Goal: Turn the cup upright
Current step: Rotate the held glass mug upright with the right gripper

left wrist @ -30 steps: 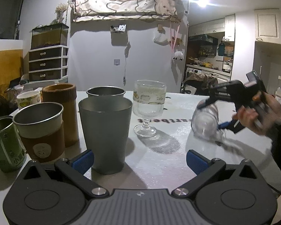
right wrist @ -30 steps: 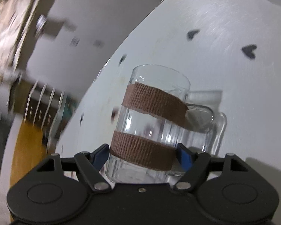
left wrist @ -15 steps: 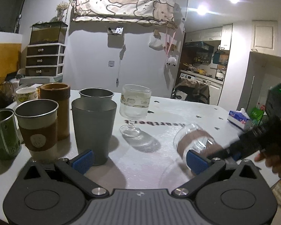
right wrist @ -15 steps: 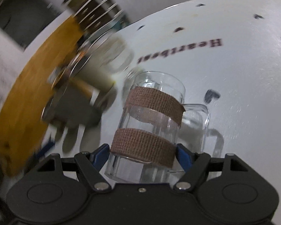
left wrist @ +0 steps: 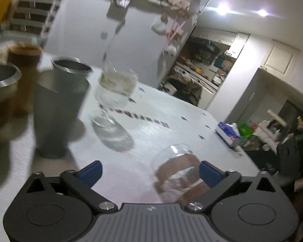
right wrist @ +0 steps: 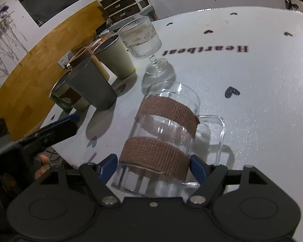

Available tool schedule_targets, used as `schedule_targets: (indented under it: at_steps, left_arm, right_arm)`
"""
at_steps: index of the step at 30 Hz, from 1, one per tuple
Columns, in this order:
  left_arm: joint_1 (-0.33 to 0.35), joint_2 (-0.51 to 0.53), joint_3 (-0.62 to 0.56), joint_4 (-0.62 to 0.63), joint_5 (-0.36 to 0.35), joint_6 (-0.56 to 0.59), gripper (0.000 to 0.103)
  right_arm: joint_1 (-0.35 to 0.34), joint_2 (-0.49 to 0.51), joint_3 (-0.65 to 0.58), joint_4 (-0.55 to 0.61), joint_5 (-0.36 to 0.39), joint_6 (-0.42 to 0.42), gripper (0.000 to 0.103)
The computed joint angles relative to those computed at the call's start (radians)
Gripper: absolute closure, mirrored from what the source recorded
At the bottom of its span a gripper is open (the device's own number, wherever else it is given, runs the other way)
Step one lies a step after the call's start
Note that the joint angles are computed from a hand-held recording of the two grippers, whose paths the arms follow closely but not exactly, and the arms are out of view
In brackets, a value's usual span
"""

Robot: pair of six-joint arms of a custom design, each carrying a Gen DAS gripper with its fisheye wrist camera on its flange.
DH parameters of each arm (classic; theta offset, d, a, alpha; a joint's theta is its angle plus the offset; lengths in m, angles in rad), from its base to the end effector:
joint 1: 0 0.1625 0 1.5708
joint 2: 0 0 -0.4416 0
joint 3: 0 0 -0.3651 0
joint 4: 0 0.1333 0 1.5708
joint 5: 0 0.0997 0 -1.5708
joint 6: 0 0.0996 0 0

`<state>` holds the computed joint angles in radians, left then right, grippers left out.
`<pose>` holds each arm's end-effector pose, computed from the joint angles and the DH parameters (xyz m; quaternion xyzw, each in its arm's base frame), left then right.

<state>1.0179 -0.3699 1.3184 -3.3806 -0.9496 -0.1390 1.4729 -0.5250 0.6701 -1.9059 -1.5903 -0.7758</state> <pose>-0.2316 -0.7395 0.0484 0.0529 0.8730 -0.4681 0.1265 0.0467 -0.8688 0.2521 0.3301 -0.9391 0.0818 0.0489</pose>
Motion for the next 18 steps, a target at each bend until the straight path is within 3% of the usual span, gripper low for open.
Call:
schedule_targets:
  at_steps: [4, 6, 10, 18]
  left_arm:
    - [0.050, 0.008, -0.095, 0.203, -0.169, -0.208, 0.010]
    - [0.063, 0.029, -0.143, 0.258, -0.209, -0.253, 0.010]
    - [0.087, 0.074, -0.224, 0.310, -0.273, -0.311, 0.010]
    - [0.108, 0.121, -0.289, 0.267, -0.373, -0.332, 0.010]
  right_arm:
    - [-0.004, -0.047, 0.113, -0.107, 0.012, -0.049, 0.025]
    - [-0.007, -0.066, 0.158, -0.150, 0.023, -0.066, 0.025]
    - [-0.019, -0.103, 0.238, -0.224, 0.062, -0.114, 0.025]
    - [-0.055, -0.146, 0.323, -0.280, 0.165, -0.213, 0.025]
